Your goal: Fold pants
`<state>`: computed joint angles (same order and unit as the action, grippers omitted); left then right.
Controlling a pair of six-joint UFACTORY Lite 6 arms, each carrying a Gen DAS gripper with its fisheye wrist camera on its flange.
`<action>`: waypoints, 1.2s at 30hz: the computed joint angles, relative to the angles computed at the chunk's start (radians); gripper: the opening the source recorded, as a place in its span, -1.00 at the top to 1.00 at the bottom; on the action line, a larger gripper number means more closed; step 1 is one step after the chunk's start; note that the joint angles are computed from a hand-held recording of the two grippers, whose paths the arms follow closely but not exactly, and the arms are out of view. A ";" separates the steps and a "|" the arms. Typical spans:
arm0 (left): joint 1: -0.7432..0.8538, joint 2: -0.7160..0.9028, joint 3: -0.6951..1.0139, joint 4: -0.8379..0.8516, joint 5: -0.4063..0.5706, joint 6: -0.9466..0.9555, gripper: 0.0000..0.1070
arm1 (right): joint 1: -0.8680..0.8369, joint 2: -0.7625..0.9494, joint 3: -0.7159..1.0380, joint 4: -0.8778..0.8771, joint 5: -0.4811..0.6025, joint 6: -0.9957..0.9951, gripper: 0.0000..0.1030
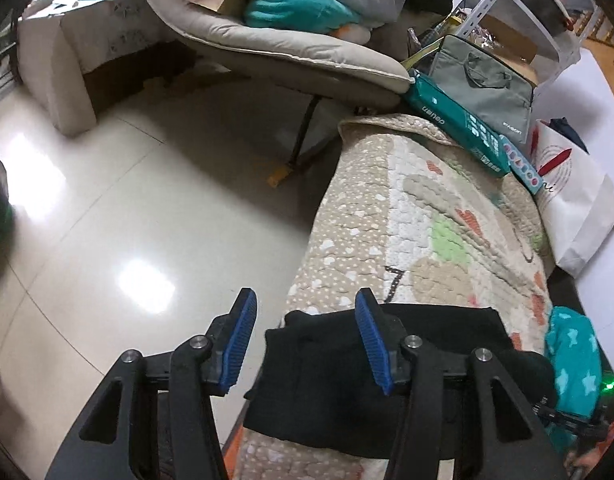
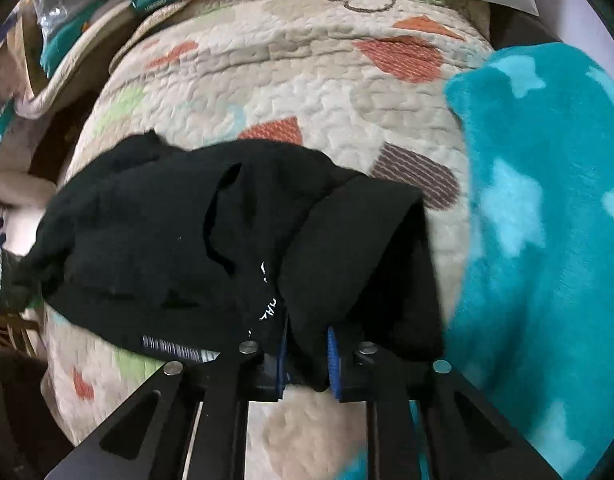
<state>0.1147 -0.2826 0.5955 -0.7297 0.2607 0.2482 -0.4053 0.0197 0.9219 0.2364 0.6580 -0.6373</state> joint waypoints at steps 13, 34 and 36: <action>0.067 0.079 -0.013 -0.040 0.052 0.009 0.05 | -0.048 -0.045 0.025 -0.345 0.036 0.252 -0.38; -0.084 0.087 -0.241 -0.627 0.082 0.408 0.05 | 0.994 0.552 0.751 0.066 0.094 0.283 -0.46; -0.082 0.113 -0.240 -0.715 0.094 0.484 0.05 | 1.064 0.742 0.960 0.073 0.137 0.291 -0.46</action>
